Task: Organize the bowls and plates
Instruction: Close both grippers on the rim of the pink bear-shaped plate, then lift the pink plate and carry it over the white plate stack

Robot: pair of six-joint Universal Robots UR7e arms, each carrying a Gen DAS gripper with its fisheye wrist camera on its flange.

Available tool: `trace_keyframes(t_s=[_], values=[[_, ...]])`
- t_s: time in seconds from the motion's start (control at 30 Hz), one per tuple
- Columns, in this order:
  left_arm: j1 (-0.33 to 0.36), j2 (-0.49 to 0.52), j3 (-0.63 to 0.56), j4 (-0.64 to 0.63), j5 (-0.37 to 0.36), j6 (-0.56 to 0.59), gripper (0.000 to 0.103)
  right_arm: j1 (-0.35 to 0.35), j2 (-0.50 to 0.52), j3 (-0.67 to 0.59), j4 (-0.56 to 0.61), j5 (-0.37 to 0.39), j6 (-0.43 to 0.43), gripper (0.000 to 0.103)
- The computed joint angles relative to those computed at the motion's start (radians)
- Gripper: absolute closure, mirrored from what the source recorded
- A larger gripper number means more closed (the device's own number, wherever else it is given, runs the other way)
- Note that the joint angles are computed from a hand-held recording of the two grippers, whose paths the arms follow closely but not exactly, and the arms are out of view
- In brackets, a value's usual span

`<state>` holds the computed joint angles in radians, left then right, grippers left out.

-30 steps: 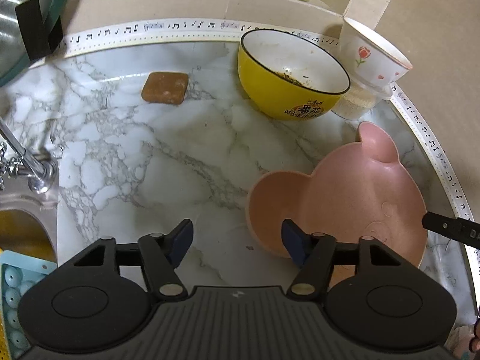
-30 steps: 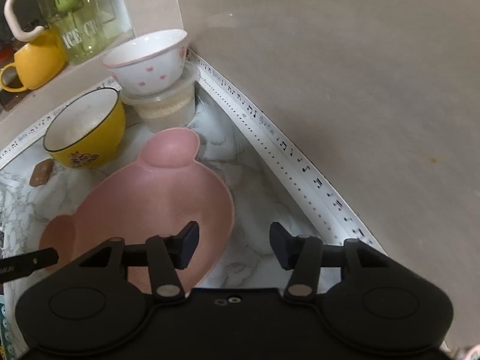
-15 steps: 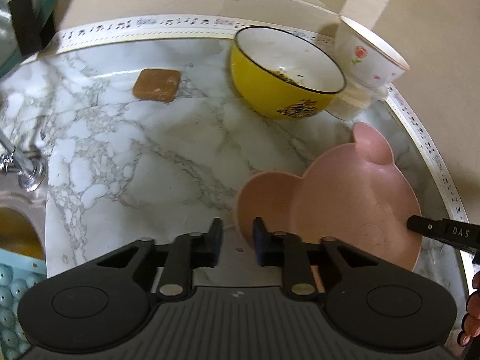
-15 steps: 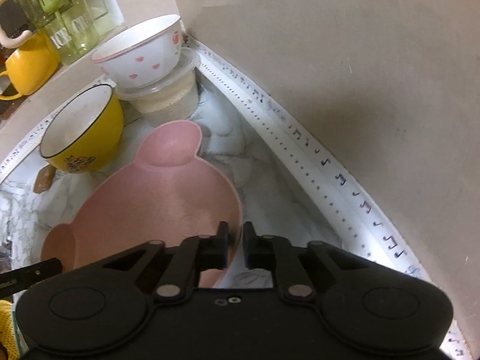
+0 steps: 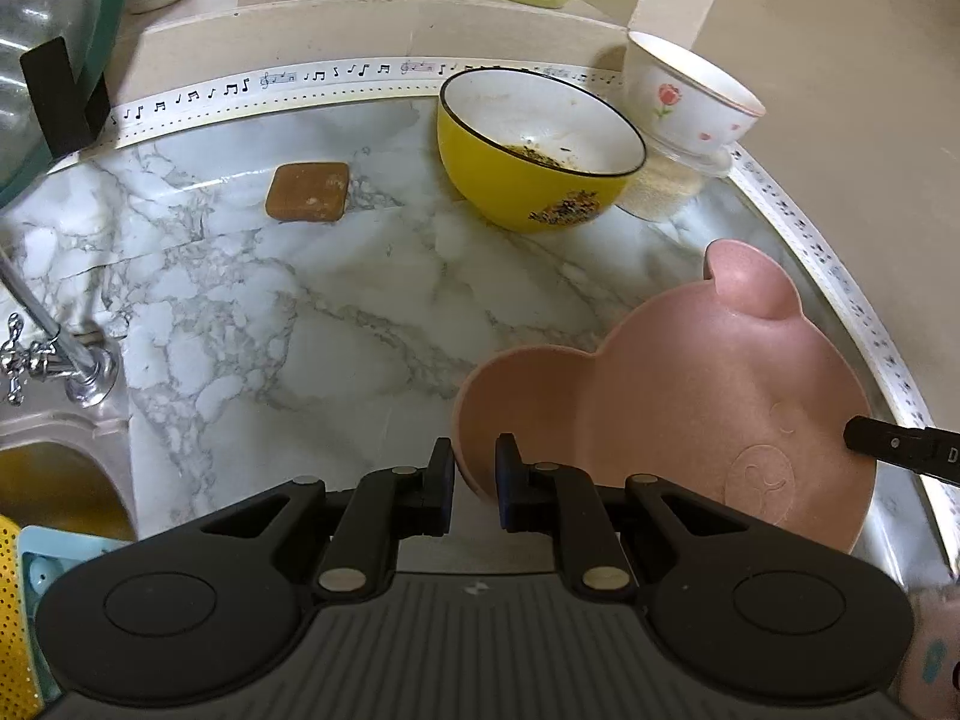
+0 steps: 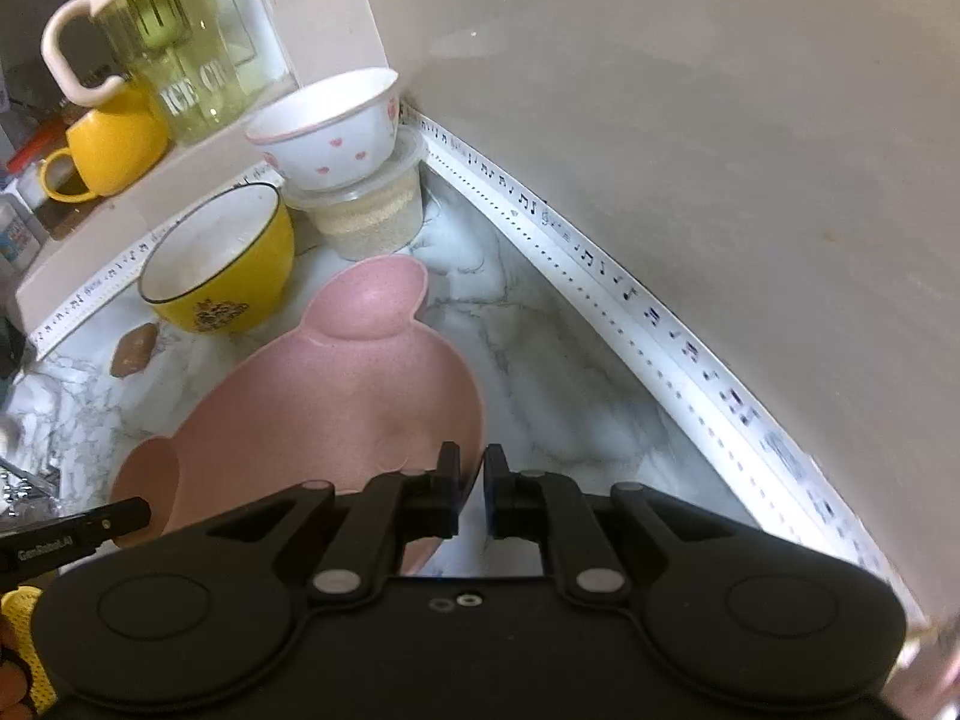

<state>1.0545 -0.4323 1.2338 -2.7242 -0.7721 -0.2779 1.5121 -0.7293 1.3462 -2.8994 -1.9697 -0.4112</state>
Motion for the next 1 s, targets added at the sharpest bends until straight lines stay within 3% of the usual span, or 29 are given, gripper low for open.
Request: trace_keyframes(t_s=[0.57,1.0], values=[[-0.074,-0.257,0.374,-0.081,-0.086,0.068,0.090,0.061,-0.257,0.453,-0.273,-0.055,0.102,0.094],[-0.086,-0.381,0.596,-0.171,-0.073,0.081,0.090,0.050,-0.304,0.650,-0.389,-0.022,0.147,0.093]])
